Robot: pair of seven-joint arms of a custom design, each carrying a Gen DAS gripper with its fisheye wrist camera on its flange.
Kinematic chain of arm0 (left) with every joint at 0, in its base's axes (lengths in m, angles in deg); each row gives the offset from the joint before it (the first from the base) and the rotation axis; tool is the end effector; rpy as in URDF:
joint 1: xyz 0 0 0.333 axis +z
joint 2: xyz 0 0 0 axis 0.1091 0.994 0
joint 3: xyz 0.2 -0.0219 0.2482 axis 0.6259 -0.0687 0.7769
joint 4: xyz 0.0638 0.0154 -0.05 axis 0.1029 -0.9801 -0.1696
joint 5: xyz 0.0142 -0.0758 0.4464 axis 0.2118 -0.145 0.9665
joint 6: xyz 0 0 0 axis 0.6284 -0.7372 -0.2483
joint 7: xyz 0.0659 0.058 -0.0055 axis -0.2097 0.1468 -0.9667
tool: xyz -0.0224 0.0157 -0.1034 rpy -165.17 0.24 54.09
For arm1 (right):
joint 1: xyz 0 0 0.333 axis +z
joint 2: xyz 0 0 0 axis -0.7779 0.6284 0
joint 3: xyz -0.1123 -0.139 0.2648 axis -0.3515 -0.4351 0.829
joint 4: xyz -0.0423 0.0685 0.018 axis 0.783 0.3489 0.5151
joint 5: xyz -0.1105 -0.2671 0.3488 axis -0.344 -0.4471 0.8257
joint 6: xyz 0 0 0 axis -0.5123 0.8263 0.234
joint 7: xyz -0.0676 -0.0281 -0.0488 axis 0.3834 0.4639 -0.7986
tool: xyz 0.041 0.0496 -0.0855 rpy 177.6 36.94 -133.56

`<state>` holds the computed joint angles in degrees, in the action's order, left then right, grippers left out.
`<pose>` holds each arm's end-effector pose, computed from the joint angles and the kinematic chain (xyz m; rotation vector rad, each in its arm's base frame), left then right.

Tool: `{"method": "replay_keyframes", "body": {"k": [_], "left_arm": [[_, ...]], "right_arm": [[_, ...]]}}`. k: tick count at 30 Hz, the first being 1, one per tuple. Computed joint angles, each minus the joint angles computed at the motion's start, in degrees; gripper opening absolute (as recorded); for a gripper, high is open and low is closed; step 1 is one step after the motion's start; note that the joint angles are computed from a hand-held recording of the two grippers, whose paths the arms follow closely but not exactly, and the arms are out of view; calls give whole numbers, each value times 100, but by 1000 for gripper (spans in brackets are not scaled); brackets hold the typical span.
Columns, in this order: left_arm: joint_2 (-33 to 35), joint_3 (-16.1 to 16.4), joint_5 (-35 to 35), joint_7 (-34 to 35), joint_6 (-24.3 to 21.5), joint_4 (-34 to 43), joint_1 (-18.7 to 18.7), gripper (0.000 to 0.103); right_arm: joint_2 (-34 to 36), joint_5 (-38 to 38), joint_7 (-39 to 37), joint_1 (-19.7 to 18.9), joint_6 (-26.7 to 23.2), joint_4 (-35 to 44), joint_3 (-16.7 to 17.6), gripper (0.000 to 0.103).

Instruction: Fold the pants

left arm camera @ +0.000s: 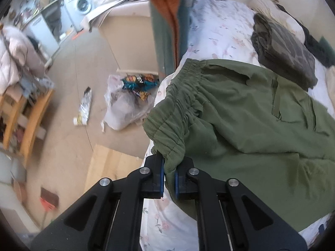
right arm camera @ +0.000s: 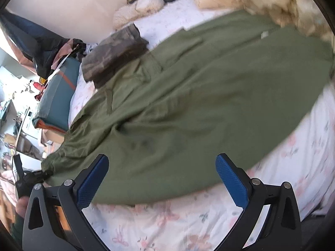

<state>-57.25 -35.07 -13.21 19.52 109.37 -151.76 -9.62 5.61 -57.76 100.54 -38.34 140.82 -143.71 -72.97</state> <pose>0.4380 -0.2913 0.5067 -2.4769 1.0939 -0.1809 0.4806 0.0595 0.4803 -1.7229 1.8320 0.0888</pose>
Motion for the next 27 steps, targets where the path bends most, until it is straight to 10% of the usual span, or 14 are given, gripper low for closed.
{"method": "replay_keyframes", "body": {"k": [11, 24, 27], "left_arm": [[-193, 46, -152, 122, 366, -254, 37, 5], [-294, 127, -623, 66, 690, -404, 112, 5], [-246, 104, -678, 30, 745, -366, 115, 5]], "right_arm": [[609, -7, 1383, -604, 288, -275, -11, 103], [2849, -2193, 4186, -2053, 494, 2152, -294, 88], [3169, -2011, 3997, -2213, 723, 2427, -354, 71]]}}
